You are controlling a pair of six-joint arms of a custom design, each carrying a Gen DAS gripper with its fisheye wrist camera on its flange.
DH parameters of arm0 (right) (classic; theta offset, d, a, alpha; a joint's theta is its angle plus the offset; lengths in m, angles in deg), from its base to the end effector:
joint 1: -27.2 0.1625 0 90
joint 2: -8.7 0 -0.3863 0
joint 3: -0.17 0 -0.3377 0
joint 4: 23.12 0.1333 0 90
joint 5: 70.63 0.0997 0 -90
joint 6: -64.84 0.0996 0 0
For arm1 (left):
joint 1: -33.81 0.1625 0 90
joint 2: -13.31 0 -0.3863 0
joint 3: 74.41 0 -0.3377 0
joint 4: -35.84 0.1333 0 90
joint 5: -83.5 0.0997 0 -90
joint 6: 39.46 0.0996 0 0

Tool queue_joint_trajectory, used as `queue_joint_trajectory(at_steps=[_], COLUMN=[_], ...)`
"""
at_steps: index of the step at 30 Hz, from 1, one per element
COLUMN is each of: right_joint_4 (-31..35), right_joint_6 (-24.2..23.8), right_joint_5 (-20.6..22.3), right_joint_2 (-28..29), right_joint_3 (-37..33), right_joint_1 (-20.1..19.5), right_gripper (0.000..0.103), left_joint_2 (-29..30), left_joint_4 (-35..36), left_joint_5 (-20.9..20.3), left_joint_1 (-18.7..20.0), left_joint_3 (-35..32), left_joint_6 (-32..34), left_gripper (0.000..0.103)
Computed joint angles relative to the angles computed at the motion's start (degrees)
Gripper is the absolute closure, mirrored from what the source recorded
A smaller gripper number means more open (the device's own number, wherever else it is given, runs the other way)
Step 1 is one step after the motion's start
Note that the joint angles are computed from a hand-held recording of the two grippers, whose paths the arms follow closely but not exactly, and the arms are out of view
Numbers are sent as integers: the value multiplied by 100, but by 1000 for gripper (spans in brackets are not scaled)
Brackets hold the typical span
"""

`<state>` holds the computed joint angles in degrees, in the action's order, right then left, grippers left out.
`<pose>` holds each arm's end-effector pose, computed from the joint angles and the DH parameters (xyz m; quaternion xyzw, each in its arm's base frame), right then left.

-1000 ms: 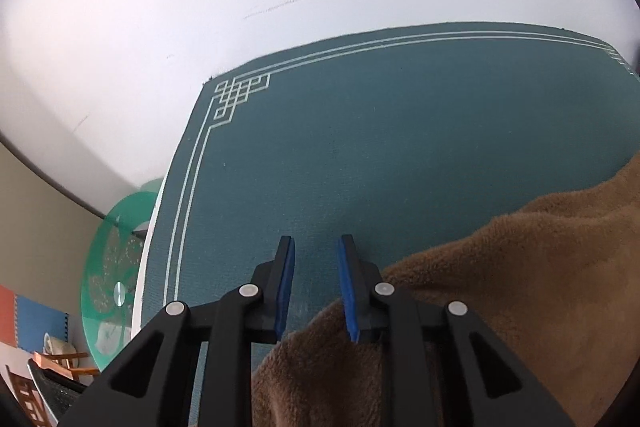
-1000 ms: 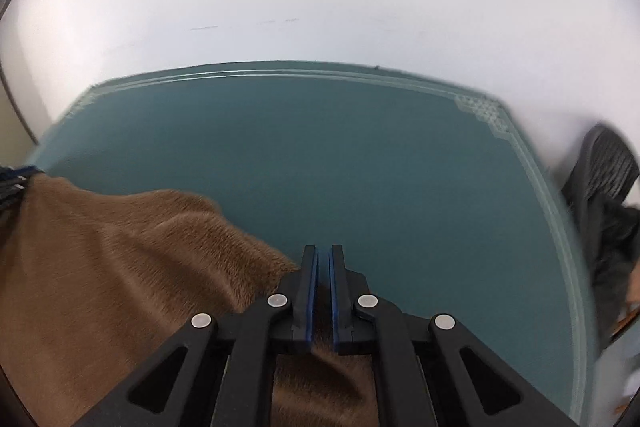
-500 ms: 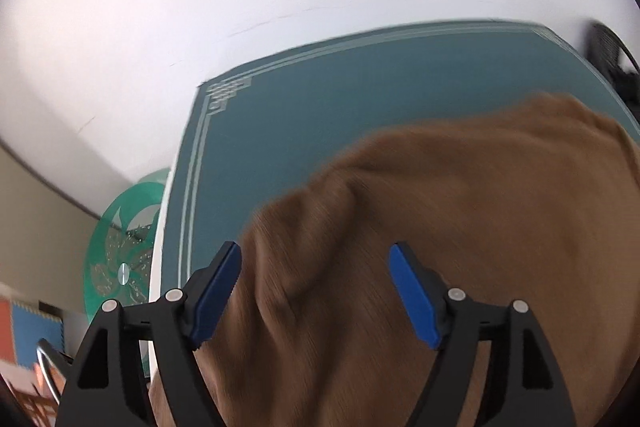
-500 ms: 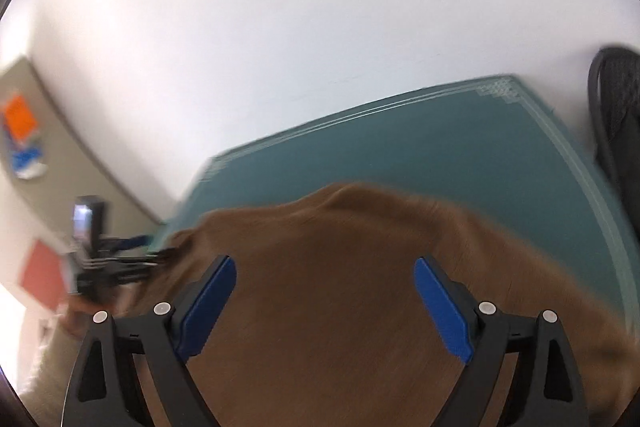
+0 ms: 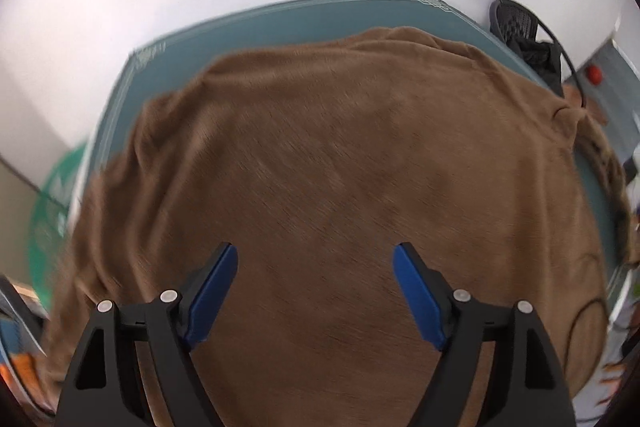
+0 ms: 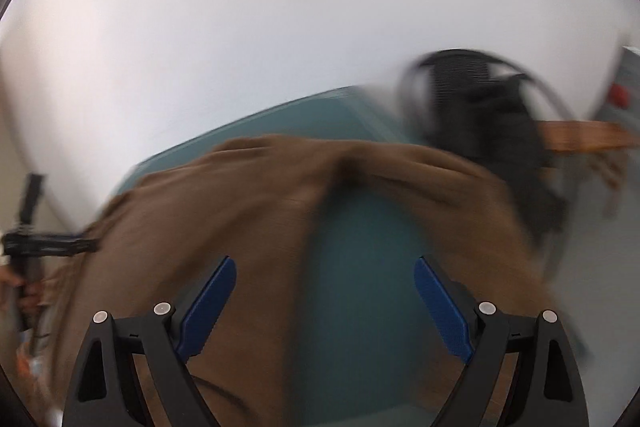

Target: Fold clothes

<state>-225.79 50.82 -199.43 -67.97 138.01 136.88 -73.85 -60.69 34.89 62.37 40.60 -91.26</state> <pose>0.1929 -0.3290 0.2723 0.1081 -0.8549 0.4241 0.2786 -0.2416 -0.3582 0.2847 0.1424 0.9106 -0.1948 0.3356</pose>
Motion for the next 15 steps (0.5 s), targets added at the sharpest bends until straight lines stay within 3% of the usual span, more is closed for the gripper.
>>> queue_joint_trajectory(at_steps=[4, 12, 15], right_joint_4=[-190, 161, -87], right_joint_6=[-28, -109, -307], right_joint_5=[-614, -531, -819], right_joint_2=[-331, -289, 21], right_joint_3=[468, 517, 521], right_joint_1=[-6, -271, -294], right_gripper=[10, 11, 12], left_joint_2=[-41, 5, -84], left_joint_4=[-467, -63, -40], left_joint_5=[-271, 33, 88], left_joint_1=[82, -132, -194], left_joint_3=[322, 570, 703], left_joint_6=[-406, -1109, -1196], left_gripper=[20, 20, 19])
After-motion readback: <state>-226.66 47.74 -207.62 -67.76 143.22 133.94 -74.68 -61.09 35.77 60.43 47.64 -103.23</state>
